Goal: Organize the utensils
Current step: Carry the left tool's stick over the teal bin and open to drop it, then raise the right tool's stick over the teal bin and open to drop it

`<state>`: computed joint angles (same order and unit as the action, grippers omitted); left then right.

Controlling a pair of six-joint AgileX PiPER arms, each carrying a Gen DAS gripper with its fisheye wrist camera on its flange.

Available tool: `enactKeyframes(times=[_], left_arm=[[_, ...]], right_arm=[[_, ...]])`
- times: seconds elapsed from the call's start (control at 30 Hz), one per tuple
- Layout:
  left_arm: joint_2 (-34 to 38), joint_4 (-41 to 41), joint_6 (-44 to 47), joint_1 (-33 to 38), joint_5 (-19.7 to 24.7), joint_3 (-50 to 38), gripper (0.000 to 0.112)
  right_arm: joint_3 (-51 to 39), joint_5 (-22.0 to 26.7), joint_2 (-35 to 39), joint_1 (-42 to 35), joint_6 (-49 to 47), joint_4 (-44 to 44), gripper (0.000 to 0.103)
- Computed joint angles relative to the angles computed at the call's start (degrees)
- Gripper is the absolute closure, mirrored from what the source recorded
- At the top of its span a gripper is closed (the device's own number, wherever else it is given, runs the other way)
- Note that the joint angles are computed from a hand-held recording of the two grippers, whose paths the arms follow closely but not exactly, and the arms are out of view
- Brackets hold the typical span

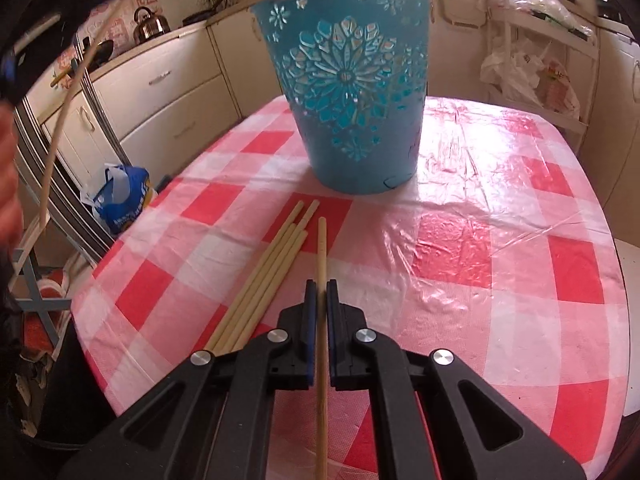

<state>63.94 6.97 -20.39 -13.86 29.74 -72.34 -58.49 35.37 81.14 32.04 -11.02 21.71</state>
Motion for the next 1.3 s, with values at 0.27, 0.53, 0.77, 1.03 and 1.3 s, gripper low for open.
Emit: enactKeyframes(times=[0.27, 0.53, 0.77, 1.03, 1.3], left_arm=[[16.0, 19.1, -19.4, -1.7, -6.9, -19.1, 0.108], [27.7, 37.0, -37.4, -5.2, -4.8, -27.3, 0.107], [26.6, 35.1, -36.4, -5.1, -5.0, -19.0, 0.105], [15.0, 33.4, -36.4, -5.7, -6.1, -4.6, 0.07], [1.3, 16.3, -27.2, -4.3, -6.8, 10.6, 0.065]], right_arm=[[-0.6, 1.0, 0.9, -0.7, -2.6, 2.3, 0.098], [-0.7, 2.3, 1.8, -2.5, -6.2, 7.0, 0.098], [-0.6, 2.8, 1.8, -3.4, -7.8, 8.7, 0.098], [1.1, 0.8, 0.0, -3.9, -7.5, 9.5, 0.098], [7.0, -6.0, -6.4, -5.6, -13.1, 17.4, 0.097]])
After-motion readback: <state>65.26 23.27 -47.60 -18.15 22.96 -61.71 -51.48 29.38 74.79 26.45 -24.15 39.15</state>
